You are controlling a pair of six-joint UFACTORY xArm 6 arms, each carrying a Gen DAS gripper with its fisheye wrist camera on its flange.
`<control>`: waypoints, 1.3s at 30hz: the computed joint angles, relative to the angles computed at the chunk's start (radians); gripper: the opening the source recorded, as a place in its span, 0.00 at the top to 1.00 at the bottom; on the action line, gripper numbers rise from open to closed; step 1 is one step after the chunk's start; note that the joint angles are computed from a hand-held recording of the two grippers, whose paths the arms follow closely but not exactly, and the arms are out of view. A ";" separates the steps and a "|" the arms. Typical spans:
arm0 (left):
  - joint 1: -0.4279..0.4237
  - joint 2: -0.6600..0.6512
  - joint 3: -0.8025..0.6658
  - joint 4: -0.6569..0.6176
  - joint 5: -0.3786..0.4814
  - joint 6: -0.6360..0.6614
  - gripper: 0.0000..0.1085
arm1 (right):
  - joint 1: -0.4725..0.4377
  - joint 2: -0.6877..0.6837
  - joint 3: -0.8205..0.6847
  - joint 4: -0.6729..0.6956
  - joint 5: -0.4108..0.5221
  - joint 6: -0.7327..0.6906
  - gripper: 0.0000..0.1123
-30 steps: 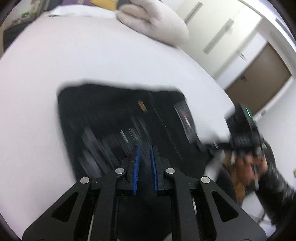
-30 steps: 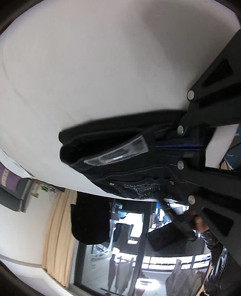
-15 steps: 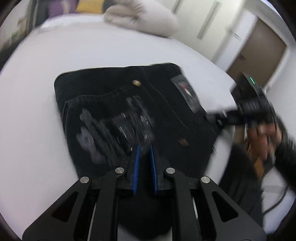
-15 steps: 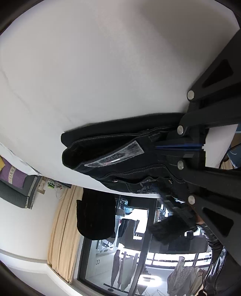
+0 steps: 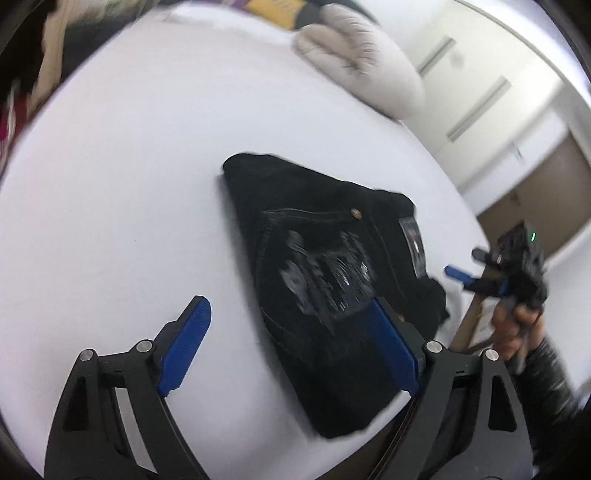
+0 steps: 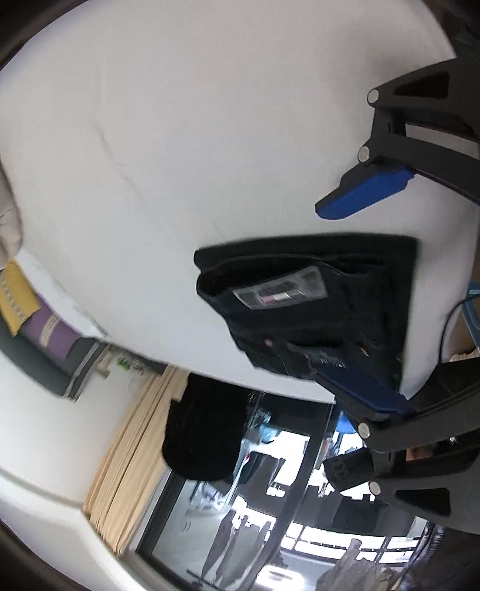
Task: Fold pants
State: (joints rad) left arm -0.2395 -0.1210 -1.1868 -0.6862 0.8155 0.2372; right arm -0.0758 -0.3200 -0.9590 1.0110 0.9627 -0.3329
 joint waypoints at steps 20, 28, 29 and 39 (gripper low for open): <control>-0.048 0.383 -0.475 0.167 0.267 -0.138 0.74 | 0.137 0.236 -0.204 -0.227 -0.006 0.169 0.77; -0.052 0.349 -0.468 0.164 0.244 -0.107 0.83 | 0.200 0.178 -0.219 -0.341 -0.067 0.274 0.82; -0.051 0.345 -0.470 0.164 0.240 -0.106 0.83 | 0.205 0.179 -0.233 -0.351 -0.063 0.283 0.82; 0.055 0.372 -0.583 0.200 0.229 -0.042 0.83 | 0.272 0.402 -0.549 -0.358 -0.037 0.305 0.82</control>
State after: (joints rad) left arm -0.1840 0.2514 -1.7701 -0.4858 1.0443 0.1956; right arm 0.1958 0.0823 -1.5083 0.6530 0.9258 -0.0274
